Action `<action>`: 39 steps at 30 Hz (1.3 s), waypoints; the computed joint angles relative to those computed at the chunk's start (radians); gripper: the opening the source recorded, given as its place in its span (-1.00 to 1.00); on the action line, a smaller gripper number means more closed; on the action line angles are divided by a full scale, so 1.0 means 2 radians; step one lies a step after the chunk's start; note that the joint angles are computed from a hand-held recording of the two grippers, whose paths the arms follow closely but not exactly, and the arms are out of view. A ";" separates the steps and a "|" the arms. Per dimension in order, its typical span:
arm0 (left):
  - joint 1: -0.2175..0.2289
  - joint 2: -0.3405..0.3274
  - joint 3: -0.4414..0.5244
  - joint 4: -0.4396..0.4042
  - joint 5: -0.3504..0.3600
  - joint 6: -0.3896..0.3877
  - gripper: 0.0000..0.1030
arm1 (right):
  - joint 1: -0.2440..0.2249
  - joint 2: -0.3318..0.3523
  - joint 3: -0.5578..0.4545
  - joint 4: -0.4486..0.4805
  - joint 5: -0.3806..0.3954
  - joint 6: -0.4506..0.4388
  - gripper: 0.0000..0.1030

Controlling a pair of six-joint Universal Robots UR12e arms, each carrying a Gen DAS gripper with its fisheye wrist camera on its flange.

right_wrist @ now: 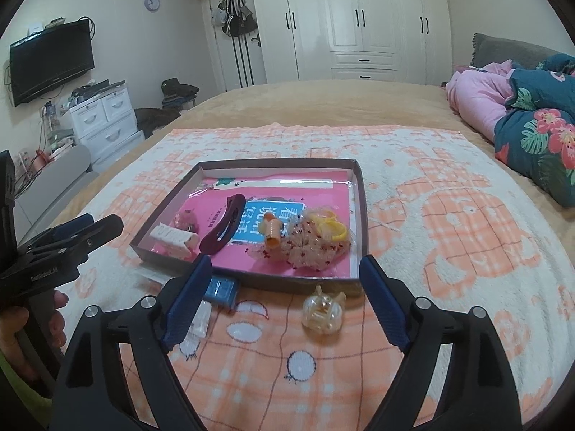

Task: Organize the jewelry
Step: 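Grasp the bagged earring card with the left tool while the right tool grasps the clear claw clip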

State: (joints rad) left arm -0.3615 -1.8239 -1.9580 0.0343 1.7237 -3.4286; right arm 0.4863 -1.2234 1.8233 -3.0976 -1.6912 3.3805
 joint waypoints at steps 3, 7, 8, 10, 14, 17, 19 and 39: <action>-0.002 0.003 -0.006 0.003 0.002 -0.002 0.78 | 0.001 -0.004 0.006 -0.002 -0.002 -0.001 0.60; -0.005 0.007 -0.013 0.008 0.007 -0.001 0.78 | 0.004 -0.009 0.016 -0.006 -0.004 -0.002 0.60; -0.006 0.008 -0.015 0.008 0.008 -0.001 0.78 | 0.004 -0.010 0.018 -0.006 -0.005 -0.003 0.60; -0.007 0.009 -0.017 0.009 0.010 -0.001 0.78 | 0.005 -0.012 0.022 -0.007 -0.004 -0.002 0.60; -0.011 0.011 -0.022 0.008 0.012 -0.001 0.78 | 0.006 -0.015 0.029 -0.008 -0.004 -0.004 0.60; -0.014 0.011 -0.024 0.004 0.013 0.001 0.78 | 0.005 -0.017 0.035 -0.011 -0.003 -0.004 0.60; -0.015 0.011 -0.024 0.002 0.012 0.001 0.78 | 0.004 -0.018 0.038 -0.010 -0.002 -0.002 0.60; -0.030 -0.020 -0.002 -0.052 -0.007 0.020 0.78 | -0.014 -0.010 0.049 0.002 0.014 0.009 0.60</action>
